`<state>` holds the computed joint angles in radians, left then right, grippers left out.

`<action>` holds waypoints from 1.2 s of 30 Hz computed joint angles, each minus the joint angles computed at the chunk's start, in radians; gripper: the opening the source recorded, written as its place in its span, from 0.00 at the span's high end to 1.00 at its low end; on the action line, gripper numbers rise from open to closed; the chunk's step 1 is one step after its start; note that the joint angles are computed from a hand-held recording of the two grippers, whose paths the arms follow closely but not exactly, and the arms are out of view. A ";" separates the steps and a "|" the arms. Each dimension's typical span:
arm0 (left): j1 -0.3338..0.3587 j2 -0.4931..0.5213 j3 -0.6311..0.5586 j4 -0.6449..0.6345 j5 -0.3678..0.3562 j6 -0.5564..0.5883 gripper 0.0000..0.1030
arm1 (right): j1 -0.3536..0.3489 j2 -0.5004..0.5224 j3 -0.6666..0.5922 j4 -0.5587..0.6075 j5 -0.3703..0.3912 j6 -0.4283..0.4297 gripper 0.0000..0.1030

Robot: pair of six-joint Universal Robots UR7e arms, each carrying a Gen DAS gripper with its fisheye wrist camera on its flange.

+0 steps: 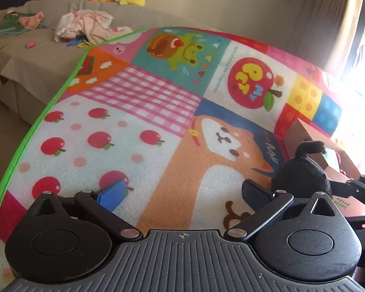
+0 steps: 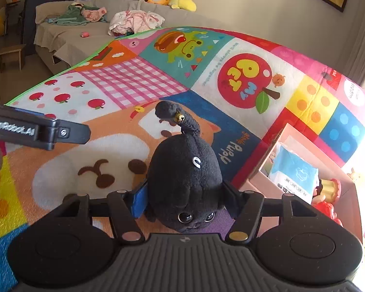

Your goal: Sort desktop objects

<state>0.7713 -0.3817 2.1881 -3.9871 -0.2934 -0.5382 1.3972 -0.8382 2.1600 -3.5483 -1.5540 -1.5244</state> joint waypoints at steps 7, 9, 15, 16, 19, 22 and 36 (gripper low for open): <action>0.012 -0.025 -0.050 0.174 -0.093 0.019 0.00 | -0.118 -0.125 0.093 -0.022 0.084 -0.289 0.37; 0.010 -0.014 -0.082 0.179 -0.125 0.065 0.00 | -0.138 -0.123 0.096 -0.074 0.090 -0.281 0.35; -0.004 0.001 -0.142 0.235 -0.143 0.115 0.00 | -0.191 -0.119 0.113 -0.189 0.137 -0.190 0.20; -0.006 -0.001 -0.146 0.249 -0.142 0.117 0.00 | -0.194 -0.120 0.109 -0.187 0.131 -0.169 0.19; -0.012 -0.009 -0.150 0.293 -0.134 0.107 0.00 | -0.201 -0.141 0.105 -0.145 0.111 -0.111 0.19; -0.019 -0.016 -0.144 0.312 -0.121 0.105 0.00 | -0.214 -0.179 0.104 -0.075 0.118 -0.051 0.14; -0.067 -0.014 -0.126 0.135 -0.163 0.340 0.00 | -0.297 -0.238 0.073 0.001 0.112 0.079 0.00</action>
